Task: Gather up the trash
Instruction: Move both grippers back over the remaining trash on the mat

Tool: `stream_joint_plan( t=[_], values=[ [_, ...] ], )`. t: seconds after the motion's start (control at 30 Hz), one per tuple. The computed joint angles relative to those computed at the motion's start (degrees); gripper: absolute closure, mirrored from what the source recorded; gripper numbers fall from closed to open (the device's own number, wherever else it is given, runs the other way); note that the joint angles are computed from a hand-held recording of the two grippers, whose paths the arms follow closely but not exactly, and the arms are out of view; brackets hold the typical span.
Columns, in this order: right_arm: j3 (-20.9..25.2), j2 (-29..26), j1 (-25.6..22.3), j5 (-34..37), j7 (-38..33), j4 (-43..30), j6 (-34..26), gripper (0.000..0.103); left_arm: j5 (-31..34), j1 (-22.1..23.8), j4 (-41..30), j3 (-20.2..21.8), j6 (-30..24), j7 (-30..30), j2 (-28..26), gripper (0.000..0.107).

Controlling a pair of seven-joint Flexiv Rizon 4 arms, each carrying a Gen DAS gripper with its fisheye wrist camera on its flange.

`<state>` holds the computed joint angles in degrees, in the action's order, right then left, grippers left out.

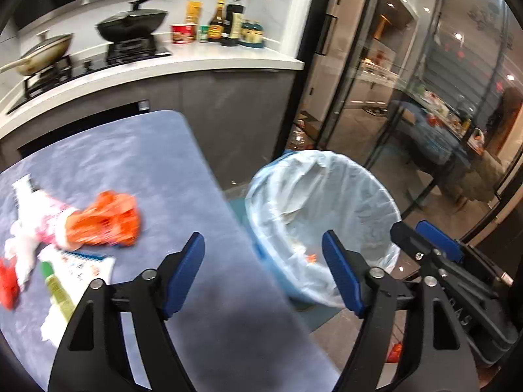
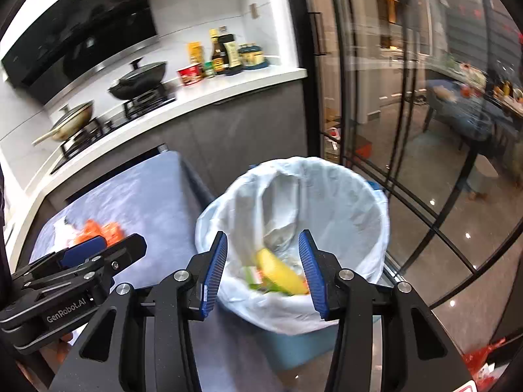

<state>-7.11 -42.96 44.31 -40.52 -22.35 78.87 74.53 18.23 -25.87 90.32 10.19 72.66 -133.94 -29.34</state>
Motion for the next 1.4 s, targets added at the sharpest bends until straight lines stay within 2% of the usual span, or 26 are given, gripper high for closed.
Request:
stream_joint_plan(
  t=[0.1, 0.27, 0.4, 0.6, 0.73, 0.93, 1.1, 1.2, 1.4],
  values=[
    [0.34, 0.25, 1.27, -0.77, -0.71, -0.13, -0.14, 0.058, 2.72, -1.51, 4.37, 2.64, -0.27, -3.37, 3.55, 0.033],
    [2.21, 0.0, 2.81, -0.96, -2.47, -0.76, -0.28, 0.056, 7.92, -1.15, 11.61, 3.7, -1.21, -9.83, 9.72, 0.032],
    [4.53, -1.03, 3.82, 0.36, -5.44, -2.59, -1.47, 0.056, 15.71, -2.22, 16.93, 5.69, -5.22, -17.36, 15.57, 0.032],
    [7.88, -3.78, 5.76, 3.62, -11.29, -6.84, -4.07, 0.056, 23.48, -0.68, 25.06, 5.75, -9.3, -26.58, 23.14, 0.029],
    [9.7, -5.86, 7.27, 6.11, -15.35, -9.94, -6.1, 0.056, 26.15, 1.75, 29.95, 4.75, -11.01, -30.55, 27.32, 0.029],
    [11.42, -9.56, 9.65, 9.13, -21.38, -15.64, -9.49, 0.056, 28.37, 6.25, 36.28, 2.87, -11.71, -33.81, 32.4, 0.029],
    [10.62, -12.91, 11.62, 10.68, -24.58, -21.17, -12.05, 0.056, 29.45, 10.24, 39.51, 0.83, -13.02, -34.94, 35.22, 0.027],
    [10.89, -15.39, 11.8, 12.44, -26.2, -25.97, -14.04, 0.056, 29.74, 13.11, 40.61, 0.0, -12.46, -35.15, 36.16, 0.026],
    [10.32, -18.93, 12.17, 15.11, -28.11, -33.1, -16.86, 0.056, 30.68, 19.45, 40.73, -1.59, -9.22, -34.93, 35.76, 0.017]
  ],
)
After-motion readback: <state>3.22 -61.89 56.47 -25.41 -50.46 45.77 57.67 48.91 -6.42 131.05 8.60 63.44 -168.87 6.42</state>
